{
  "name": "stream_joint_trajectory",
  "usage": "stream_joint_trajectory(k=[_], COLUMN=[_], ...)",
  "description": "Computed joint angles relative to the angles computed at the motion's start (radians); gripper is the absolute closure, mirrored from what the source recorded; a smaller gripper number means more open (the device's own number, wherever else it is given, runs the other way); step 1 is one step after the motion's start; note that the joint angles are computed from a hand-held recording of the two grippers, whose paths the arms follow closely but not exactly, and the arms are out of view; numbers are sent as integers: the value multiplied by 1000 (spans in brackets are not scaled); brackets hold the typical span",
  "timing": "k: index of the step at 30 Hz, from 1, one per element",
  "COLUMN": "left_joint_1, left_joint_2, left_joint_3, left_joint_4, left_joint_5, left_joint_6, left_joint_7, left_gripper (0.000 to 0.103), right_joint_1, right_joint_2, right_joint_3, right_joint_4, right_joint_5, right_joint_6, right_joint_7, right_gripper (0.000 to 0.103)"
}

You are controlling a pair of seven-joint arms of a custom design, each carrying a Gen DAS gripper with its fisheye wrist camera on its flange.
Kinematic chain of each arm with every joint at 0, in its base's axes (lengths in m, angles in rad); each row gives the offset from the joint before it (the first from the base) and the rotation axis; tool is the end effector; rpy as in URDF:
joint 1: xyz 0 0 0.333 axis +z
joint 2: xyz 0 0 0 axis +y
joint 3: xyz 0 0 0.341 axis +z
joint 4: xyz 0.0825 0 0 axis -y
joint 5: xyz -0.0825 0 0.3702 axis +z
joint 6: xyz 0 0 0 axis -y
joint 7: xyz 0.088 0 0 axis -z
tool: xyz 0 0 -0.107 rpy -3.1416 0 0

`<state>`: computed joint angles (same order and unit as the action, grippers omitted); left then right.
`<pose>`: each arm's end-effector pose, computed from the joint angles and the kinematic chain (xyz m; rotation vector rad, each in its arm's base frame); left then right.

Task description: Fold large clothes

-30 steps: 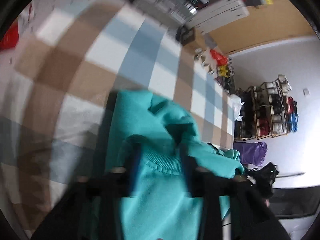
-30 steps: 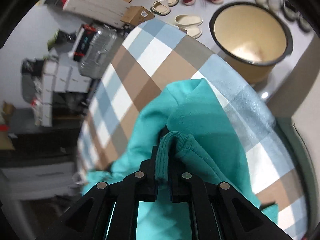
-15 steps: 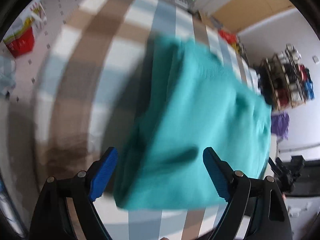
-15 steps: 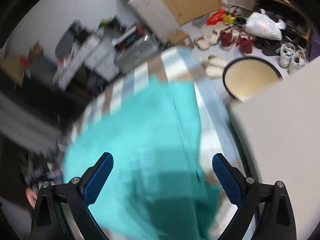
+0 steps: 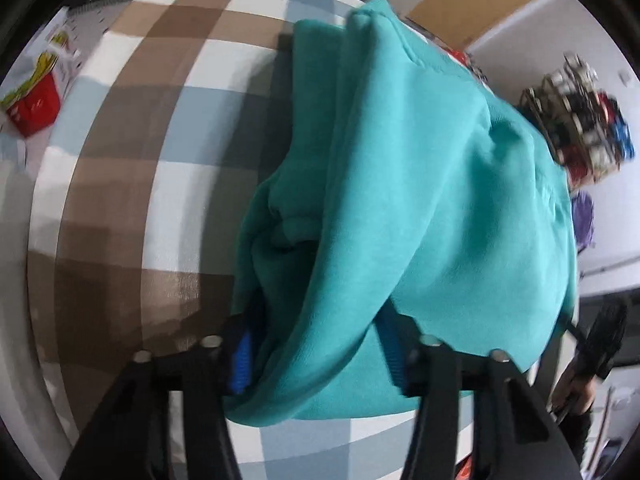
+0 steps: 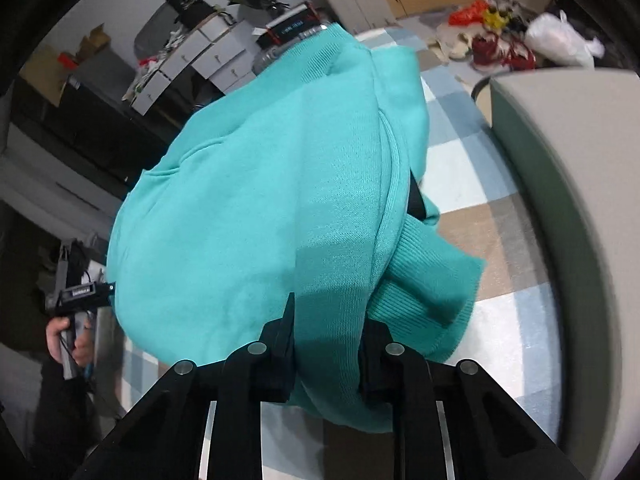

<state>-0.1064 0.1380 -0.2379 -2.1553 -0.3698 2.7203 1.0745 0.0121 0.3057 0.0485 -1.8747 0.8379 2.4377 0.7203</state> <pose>0.5549 -0.1807 0.4155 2.5280 -1.5563 0.7302 0.6436 0.0381 0.4088 -2.0037 1.4485 0.0262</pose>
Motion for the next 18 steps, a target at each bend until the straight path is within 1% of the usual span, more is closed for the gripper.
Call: stream_joint_trajectory(k=[1,3,4,6,7,9,11,12,13,14,15,16,17,18], left_joint_1=[-1,-12,-11,-4,-7,1,-3,-9,-16,-20,-22,-24,-20,-9], left_joint_2=[-1,-1,-1,-4,-11,-40,-77,-93,-103,-106,-95,-76,-66,-34], left_joint_3=[0,11,12,9,9,7,13,21,30,37,47,54,59,57], left_joint_4=[0,7,6,4,3,-19,-42,-50,-55,-59,-46,-32,-24,9], left_joint_5=[1,58,62,40,47,2,-8,28,88,125,197,251,272,253], left_joint_6=[0,-15,-18,-22,-30,-23,-4,18,50,68,79,84,66,29], left_joint_7=[-5,-38,-47,-47,-60,-45,-36,-45,-68,-82,-123,-159,-164,-135], left_gripper=[67,67,67,61,60,60,60,55,45,22,15,15,15,15], right_joint_1=[2,5,7,12,9,-1,-14,-21,-35,-51,-61,-68,-67,-58], right_joint_2=[-9,-30,-36,-24,-16,-16,-29,-30,-30,-25,-13,9,35,67], right_joint_3=[-1,1,1,-6,-6,-3,-8,-9,-7,-1,2,0,-3,-7], right_joint_4=[-13,-55,-69,-70,-65,-57,-56,-47,-38,-21,1,36,72,112], right_joint_5=[-3,8,9,-10,-7,0,15,30,69,131,174,185,179,155], right_joint_6=[16,55,63,58,53,33,12,0,-14,-23,-39,-71,-93,-97], right_joint_7=[-8,-36,-45,-23,-19,-35,-35,-31,-45,-66,-76,-64,-38,12], right_gripper=[84,84,84,84,84,82,73,64,46,31,19,15,15,15])
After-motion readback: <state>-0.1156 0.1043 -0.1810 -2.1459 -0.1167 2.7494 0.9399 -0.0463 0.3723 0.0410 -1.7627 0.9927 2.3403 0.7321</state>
